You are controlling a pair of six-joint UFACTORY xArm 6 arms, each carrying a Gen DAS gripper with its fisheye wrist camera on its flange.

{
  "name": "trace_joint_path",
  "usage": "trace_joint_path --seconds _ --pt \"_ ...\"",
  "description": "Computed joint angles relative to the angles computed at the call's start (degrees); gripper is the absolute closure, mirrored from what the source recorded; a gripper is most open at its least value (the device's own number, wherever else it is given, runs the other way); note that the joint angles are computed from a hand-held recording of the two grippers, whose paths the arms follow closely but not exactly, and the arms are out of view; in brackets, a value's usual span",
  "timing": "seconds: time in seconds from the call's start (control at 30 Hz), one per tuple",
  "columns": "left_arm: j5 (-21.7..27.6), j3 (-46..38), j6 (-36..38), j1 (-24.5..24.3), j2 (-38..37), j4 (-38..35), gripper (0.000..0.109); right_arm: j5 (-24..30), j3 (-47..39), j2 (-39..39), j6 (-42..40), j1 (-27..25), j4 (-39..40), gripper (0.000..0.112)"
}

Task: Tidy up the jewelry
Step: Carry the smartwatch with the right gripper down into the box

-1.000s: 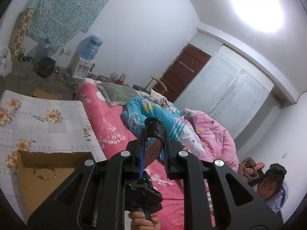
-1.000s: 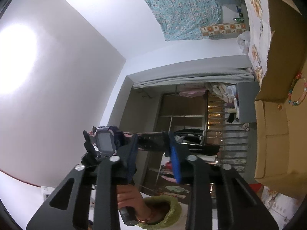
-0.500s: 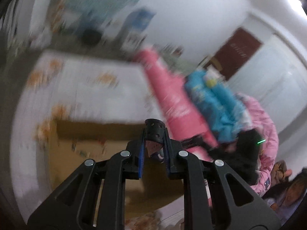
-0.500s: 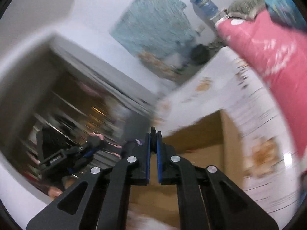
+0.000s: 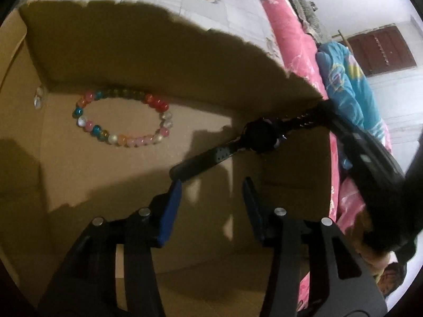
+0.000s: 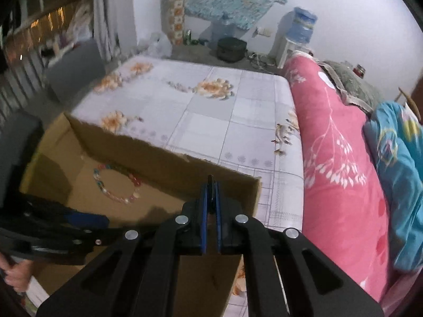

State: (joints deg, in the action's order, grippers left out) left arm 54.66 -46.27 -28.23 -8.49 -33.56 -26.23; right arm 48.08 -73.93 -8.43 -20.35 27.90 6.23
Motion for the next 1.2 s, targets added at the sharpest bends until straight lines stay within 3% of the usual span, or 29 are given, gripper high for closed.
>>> trace_joint_path --seconds 0.1,0.23,0.4,0.5,0.7,0.97,1.07,1.2 --pt "-0.5 -0.1 0.0 0.3 -0.8 0.6 0.06 -0.9 0.9 -0.3 0.3 0.8 -2.9 0.106" --pt "-0.8 0.4 0.2 1.1 -3.6 1.3 0.06 0.9 -0.9 1.0 -0.9 0.2 0.4 0.106" --pt "-0.4 0.7 0.3 2.4 -9.6 2.9 0.06 13.6 -7.7 2.9 -5.5 -4.3 19.8 0.106" --pt "-0.6 0.8 -0.1 3.0 -13.4 5.0 0.06 20.4 -10.4 2.8 -6.5 -6.1 27.3 0.106" --pt "1.0 0.9 0.8 6.1 -19.7 7.4 0.06 31.0 -14.9 2.8 -6.3 -8.4 35.8 0.106" --pt "2.9 1.7 4.2 10.3 -23.1 4.8 0.06 38.7 -20.1 6.0 -3.6 -11.1 45.7 0.106" --pt "3.0 2.2 4.6 10.7 -23.8 4.6 0.06 37.6 -19.8 7.0 -2.6 -10.5 43.6 0.106" --pt "3.2 3.0 5.6 11.4 -24.4 3.5 0.06 30.1 -18.1 7.5 -0.1 -6.7 30.6 0.106"
